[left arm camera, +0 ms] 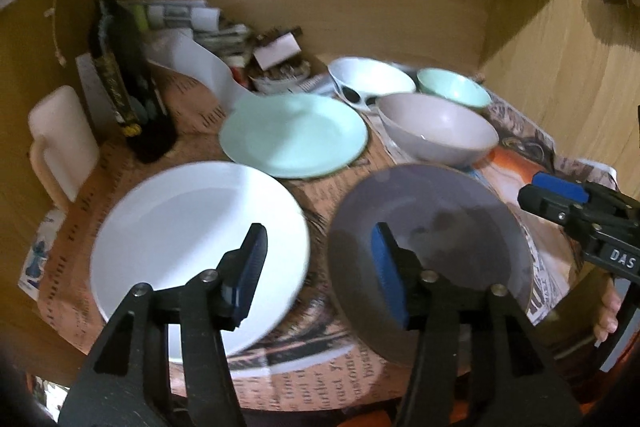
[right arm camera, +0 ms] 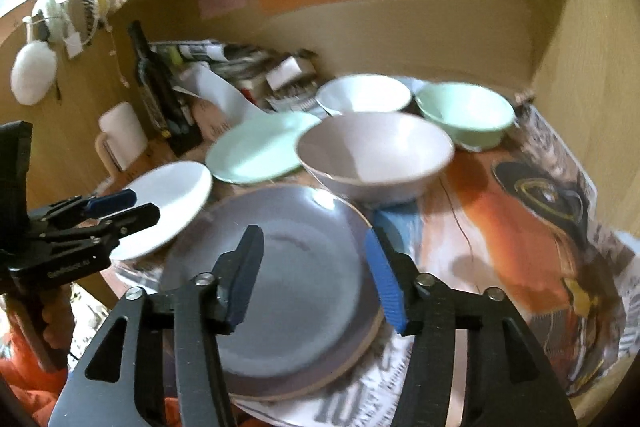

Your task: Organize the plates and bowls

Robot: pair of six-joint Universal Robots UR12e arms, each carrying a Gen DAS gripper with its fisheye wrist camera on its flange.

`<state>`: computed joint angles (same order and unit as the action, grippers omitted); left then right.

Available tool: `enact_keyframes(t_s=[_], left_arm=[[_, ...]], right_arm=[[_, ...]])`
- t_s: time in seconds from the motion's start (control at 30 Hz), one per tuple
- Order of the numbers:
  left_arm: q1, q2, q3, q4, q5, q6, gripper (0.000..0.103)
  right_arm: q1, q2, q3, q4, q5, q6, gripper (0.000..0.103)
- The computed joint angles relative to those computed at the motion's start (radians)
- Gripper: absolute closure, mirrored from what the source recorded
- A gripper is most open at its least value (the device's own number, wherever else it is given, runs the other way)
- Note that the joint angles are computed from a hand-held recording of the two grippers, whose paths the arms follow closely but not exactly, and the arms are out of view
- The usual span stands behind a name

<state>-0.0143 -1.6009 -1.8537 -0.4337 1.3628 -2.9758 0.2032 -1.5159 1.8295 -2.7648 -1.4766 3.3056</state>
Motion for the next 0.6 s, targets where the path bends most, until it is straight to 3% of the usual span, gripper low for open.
enact_keyframes(t_s=[0.07, 0.33, 0.6], left_arm=[[0.009, 0.004, 0.001, 0.011, 0.001, -0.003, 0.043], [0.062, 0.016, -0.002, 0.034, -0.010, -0.016, 0.018], [0.125, -0.001, 0.013, 0.000, 0.003, -0.028, 0.016]], right_arm=[[0.004, 0.009, -0.009, -0.013, 0.011, 0.000, 0.042], [0.033, 0.063, -0.073, -0.018, 0.040, -0.018, 0.040], [0.069, 0.136, -0.160, 0.063, 0.051, -0.048, 0.039]])
